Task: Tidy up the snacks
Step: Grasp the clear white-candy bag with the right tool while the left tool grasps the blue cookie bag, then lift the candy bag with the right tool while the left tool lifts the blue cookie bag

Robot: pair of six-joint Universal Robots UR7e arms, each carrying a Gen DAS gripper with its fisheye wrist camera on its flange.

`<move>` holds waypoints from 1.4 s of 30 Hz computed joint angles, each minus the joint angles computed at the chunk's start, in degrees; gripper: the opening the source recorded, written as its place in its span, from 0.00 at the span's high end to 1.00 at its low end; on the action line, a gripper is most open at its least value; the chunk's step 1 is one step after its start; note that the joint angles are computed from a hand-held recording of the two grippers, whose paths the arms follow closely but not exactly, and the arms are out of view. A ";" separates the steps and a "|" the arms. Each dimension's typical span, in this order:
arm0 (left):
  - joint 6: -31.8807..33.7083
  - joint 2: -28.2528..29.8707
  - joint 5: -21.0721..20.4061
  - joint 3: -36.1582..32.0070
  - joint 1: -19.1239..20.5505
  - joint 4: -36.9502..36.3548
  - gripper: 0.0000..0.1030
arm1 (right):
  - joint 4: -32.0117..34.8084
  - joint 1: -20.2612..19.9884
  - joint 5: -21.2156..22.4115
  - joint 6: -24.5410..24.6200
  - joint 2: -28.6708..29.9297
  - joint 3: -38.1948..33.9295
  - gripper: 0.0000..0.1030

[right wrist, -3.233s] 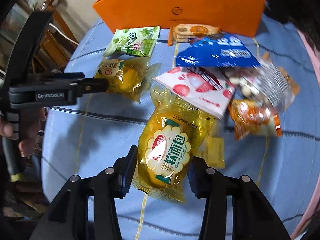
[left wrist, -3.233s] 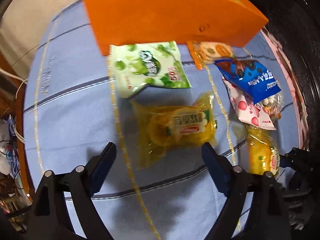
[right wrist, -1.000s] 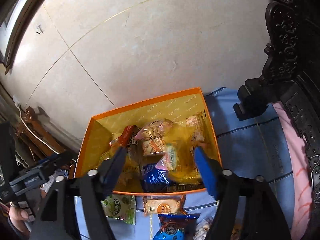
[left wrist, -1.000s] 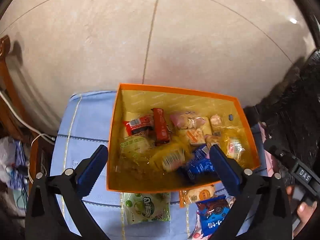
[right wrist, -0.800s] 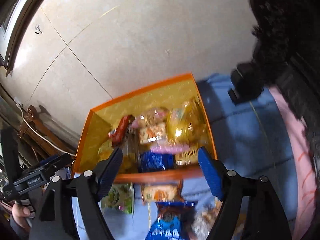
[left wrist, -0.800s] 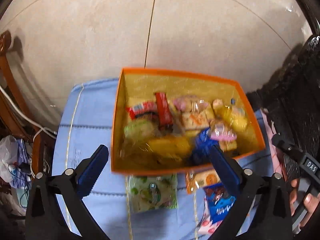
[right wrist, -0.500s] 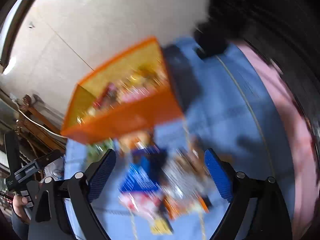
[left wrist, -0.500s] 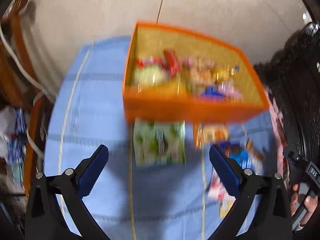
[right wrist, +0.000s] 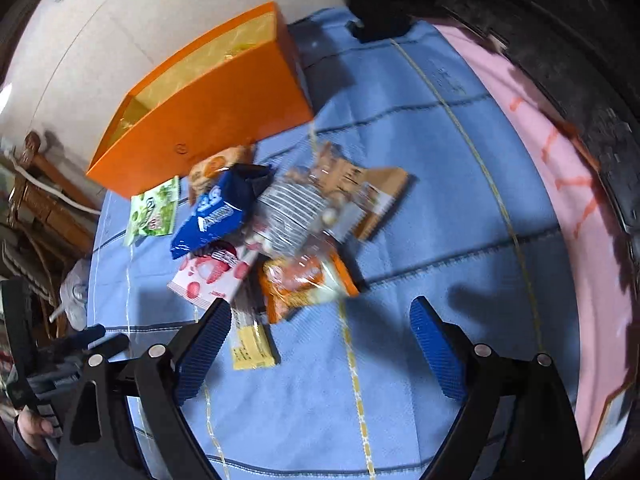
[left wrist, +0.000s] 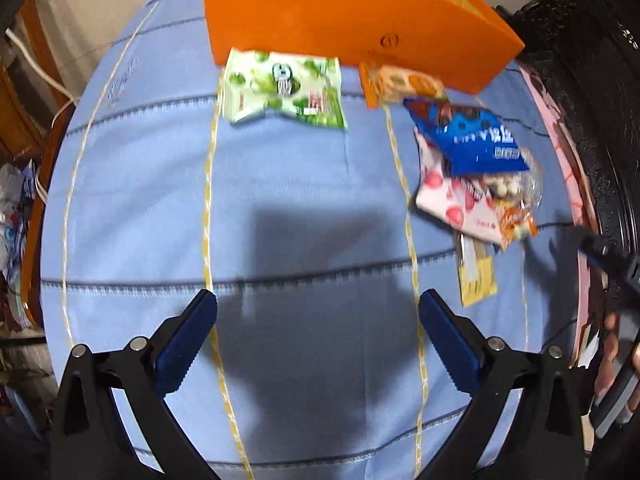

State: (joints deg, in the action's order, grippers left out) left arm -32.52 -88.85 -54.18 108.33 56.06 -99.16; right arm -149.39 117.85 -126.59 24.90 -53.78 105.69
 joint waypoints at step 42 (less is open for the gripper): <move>5.76 22.64 -5.57 -19.60 1.18 -3.97 0.04 | 2.47 -4.33 7.22 -9.44 -6.71 4.37 0.50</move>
State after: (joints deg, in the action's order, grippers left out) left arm -26.76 -66.21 -59.75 88.74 57.24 -103.13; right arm -146.92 113.52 -119.37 15.46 -60.49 110.06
